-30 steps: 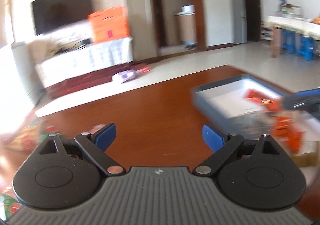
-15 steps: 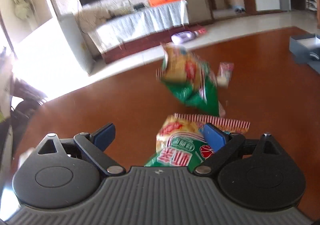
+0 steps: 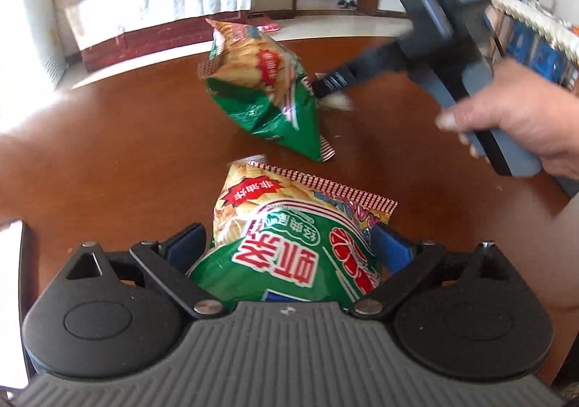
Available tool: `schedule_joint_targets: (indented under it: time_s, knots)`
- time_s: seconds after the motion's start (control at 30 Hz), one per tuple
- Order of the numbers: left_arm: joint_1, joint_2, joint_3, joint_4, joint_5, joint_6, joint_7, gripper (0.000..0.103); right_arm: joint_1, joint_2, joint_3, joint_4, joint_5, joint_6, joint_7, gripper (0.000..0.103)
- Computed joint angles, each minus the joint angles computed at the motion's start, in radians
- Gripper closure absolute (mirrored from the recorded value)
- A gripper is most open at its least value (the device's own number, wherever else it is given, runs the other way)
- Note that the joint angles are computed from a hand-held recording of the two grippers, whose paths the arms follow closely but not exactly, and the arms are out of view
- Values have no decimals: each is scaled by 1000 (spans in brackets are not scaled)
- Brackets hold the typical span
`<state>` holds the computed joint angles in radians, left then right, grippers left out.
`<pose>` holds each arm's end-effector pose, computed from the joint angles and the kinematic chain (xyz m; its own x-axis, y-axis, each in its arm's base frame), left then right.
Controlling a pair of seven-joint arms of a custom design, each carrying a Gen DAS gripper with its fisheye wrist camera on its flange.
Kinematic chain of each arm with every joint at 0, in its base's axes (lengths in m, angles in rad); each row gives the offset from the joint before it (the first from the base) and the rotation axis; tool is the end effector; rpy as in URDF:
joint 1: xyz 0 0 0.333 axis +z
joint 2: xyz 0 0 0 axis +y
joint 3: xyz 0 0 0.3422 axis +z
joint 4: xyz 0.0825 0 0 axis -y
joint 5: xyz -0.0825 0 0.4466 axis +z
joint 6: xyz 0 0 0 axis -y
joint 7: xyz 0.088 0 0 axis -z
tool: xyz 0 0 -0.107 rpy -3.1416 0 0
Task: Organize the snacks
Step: 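Grasp the large green-and-yellow shrimp chip bag with the left gripper, then grasp the pink candy stick packet with the right gripper while the left holds the chip bag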
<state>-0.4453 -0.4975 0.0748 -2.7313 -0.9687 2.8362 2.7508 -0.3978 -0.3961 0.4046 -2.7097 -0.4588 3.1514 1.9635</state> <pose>0.4174 -0.1178 0.4052 -0.6582 -0.7506 0.0589 -0.5640 0.4397 -0.6990 0.4645 0.0411 0.4059 0.0277 -0.9803 0.1958 -0.6931 -0.1599 -0.7029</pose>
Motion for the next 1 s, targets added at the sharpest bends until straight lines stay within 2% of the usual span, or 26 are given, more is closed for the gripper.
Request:
schedule_joint_targets:
  time_s: [0.03, 0.13, 0.2, 0.27, 0.33, 0.4, 0.5, 0.57, 0.63, 0.73, 0.83, 0.87, 0.9, 0.93, 0.97, 1.0]
  knots:
    - [-3, 1, 11, 2, -6, -10, 13, 5, 1, -4, -8, -13, -5, 17, -7, 50]
    - [-14, 29, 9, 24, -16, -13, 47, 11, 139, -30, -158, -52, 48, 7, -96, 50]
    - [-15, 31, -9, 28, -20, -35, 56, 16, 205, -72, -231, -85, 69, -14, -173, 50]
    - [-22, 16, -41, 19, -15, -36, 64, 18, 265, -129, -302, -123, 95, -52, -249, 50]
    - [-48, 12, -61, 15, -24, -28, 66, 19, 338, -194, -400, -165, 136, -92, -332, 50]
    - [-78, 18, -74, 17, -45, -15, 75, 19, 367, -271, -451, -205, 175, -145, -384, 50]
    - [-116, 47, -102, 25, -77, 62, 67, 18, 371, -370, -477, -248, 227, -221, -426, 50]
    - [-125, 44, -112, 16, -61, 90, 43, 18, 371, -400, -473, -256, 264, -253, -435, 49]
    - [-127, 33, -100, 6, -32, 88, 19, 18, 386, -405, -472, -262, 294, -226, -460, 49]
    - [-143, 33, -105, -5, -11, 112, -28, 13, 398, -336, -452, -225, 331, -164, -486, 43]
    - [-164, 42, -79, 0, 7, 119, -63, 8, 382, -221, -402, -145, 327, -195, -505, 44]
    - [-171, 45, -71, 1, 10, 123, -68, 6, 385, -201, -402, -137, 330, -176, -509, 44]
    - [-182, 47, -62, 1, 7, 130, -68, 5, 402, -191, -418, -127, 344, -187, -517, 48]
    - [-186, 46, -58, -2, 9, 134, -75, 5, 452, -192, -468, -117, 380, -215, -544, 55]
    - [-186, 39, -58, -8, 16, 136, -86, 4, 485, -197, -497, -111, 429, -238, -588, 73]
    - [-189, 34, -57, -13, 24, 140, -94, 4, 483, -208, -492, -118, 412, -240, -584, 73]
